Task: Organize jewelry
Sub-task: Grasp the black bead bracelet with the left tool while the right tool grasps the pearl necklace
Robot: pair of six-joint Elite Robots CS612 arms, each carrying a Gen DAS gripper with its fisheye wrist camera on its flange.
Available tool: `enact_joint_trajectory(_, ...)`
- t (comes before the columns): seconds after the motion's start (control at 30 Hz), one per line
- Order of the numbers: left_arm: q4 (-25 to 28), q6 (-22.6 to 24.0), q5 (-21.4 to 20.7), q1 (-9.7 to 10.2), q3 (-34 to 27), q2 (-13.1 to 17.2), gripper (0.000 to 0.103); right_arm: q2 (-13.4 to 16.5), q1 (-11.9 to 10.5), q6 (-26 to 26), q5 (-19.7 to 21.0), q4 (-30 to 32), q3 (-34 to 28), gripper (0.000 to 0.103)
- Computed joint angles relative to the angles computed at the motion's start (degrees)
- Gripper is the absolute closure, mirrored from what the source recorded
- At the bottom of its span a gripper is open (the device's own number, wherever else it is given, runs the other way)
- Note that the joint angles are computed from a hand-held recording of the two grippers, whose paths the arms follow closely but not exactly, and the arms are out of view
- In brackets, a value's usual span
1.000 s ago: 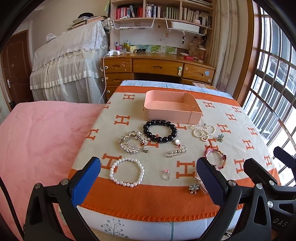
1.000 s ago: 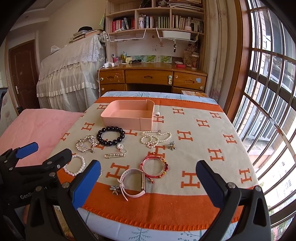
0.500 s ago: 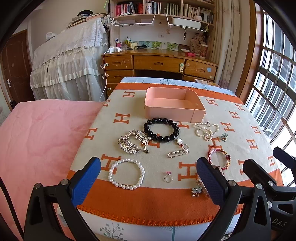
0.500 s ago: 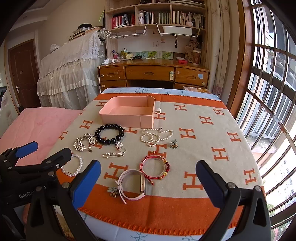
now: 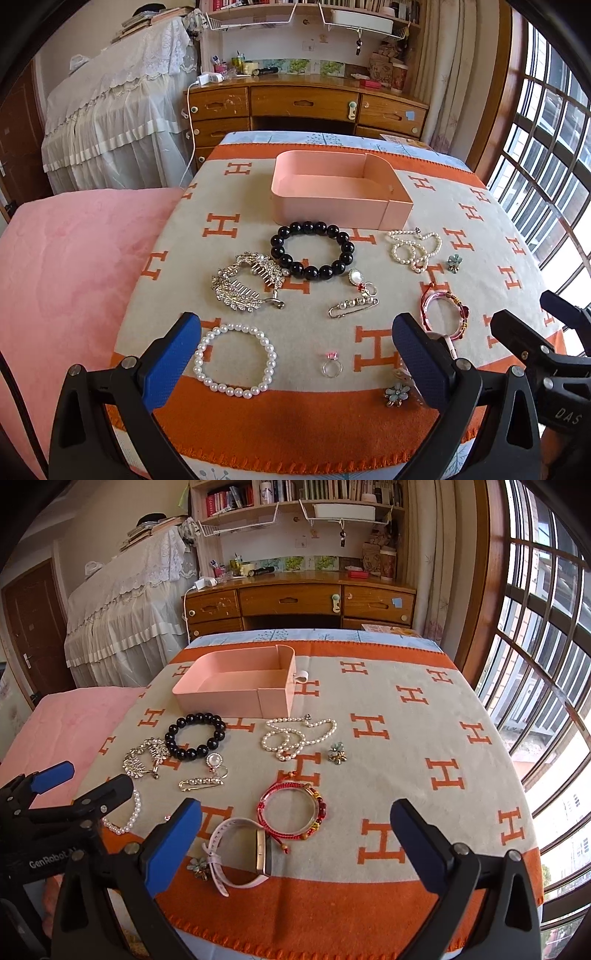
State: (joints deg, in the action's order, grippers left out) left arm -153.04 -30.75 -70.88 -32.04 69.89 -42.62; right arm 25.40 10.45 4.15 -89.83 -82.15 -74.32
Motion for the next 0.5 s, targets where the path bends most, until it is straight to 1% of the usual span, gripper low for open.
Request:
enact_joint_trajectory(0.07, 1.3, -1.0, -3.6, 1.23, -1.6, 0.9, 0.001, -0.7, -0.4, -0.1, -0.2, 1.0, 1.5, 0.009)
enact_joint_trajectory(0.13, 5.3, -2.1, -7.8, 2.71, -4.3, 1.9, 0.001, -1.7, -0.8, -0.4, -0.3, 2.3, 3.4, 0.012)
enact_joint_trajectory(0.2, 10.2, -2.7, -11.8, 4.16, -7.4, 3.3, 0.001, -2.9, -1.5, 0.0, 1.5, 3.8, 5.6, 0.018)
enact_joint_trajectory(0.27, 14.6, -2.9, -14.7, 5.43, -10.7, 4.8, 0.001, -4.3, -2.3, 0.3, 3.9, 5.1, 8.3, 0.021)
enact_joint_trajectory(0.33, 17.6, -2.2, -15.6, 6.25, -13.5, 6.2, 0.001, -5.9, -3.0, 0.3, 6.2, 6.1, 11.3, 0.023)
enact_joint_trajectory(0.43, 22.0, 0.0, -14.8, 6.86, -17.7, 8.2, 0.001, -8.6, -3.7, -0.5, 8.9, 6.6, 16.6, 0.023)
enact_joint_trajectory(0.5, 25.1, 1.7, -15.5, 7.31, -21.0, 9.7, 0.004, -10.3, -3.9, -1.2, 10.4, 6.5, 20.1, 0.023)
